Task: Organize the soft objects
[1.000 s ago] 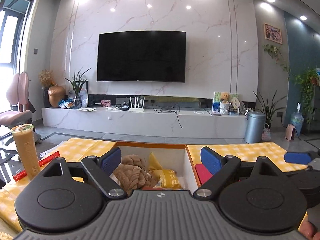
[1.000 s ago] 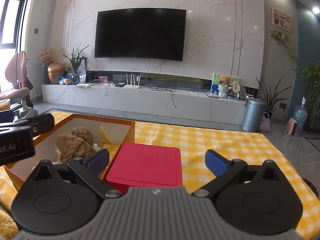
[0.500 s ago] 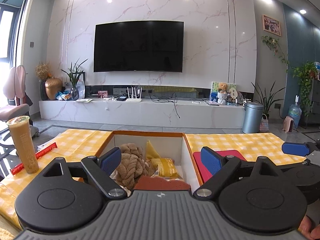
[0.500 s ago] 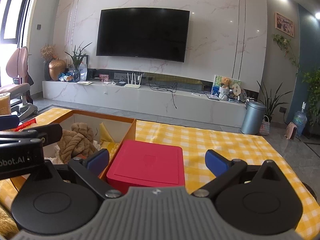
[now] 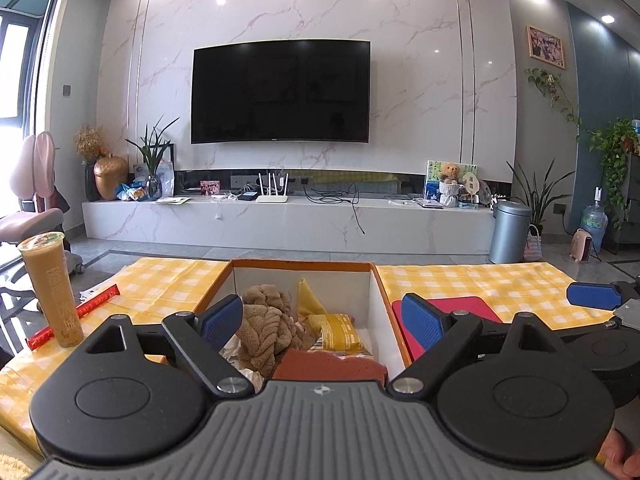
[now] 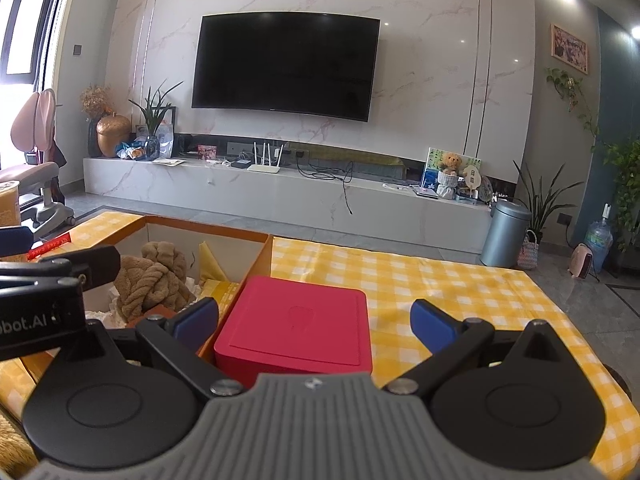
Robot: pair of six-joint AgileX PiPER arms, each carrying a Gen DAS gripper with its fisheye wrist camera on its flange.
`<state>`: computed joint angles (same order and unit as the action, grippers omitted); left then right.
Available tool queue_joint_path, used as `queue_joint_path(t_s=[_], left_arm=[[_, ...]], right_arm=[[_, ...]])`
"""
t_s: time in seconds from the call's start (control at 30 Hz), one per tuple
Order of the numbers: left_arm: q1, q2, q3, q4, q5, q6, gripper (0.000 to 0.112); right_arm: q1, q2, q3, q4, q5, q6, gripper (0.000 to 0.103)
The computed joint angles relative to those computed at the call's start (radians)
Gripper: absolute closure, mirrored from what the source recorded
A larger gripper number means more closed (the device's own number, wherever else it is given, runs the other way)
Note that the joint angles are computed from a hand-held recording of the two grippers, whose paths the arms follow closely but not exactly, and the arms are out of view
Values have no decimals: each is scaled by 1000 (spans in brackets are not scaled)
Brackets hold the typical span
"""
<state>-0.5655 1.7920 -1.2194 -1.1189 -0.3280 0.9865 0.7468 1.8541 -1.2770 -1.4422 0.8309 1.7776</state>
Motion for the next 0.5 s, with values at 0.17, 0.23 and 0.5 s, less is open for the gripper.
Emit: queue_joint_path(t_s=[0.17, 0.23, 0.5], left_arm=[[7, 9, -14, -40, 13, 42, 9], [9, 14, -25, -91, 16, 89, 9], [4, 27, -50, -269, -7, 252, 9]], right_arm=[[-2, 4, -3, 8, -1, -7, 3], [1, 11, -10, 14, 7, -14, 3], [-10, 21, -24, 66, -19, -22, 3]])
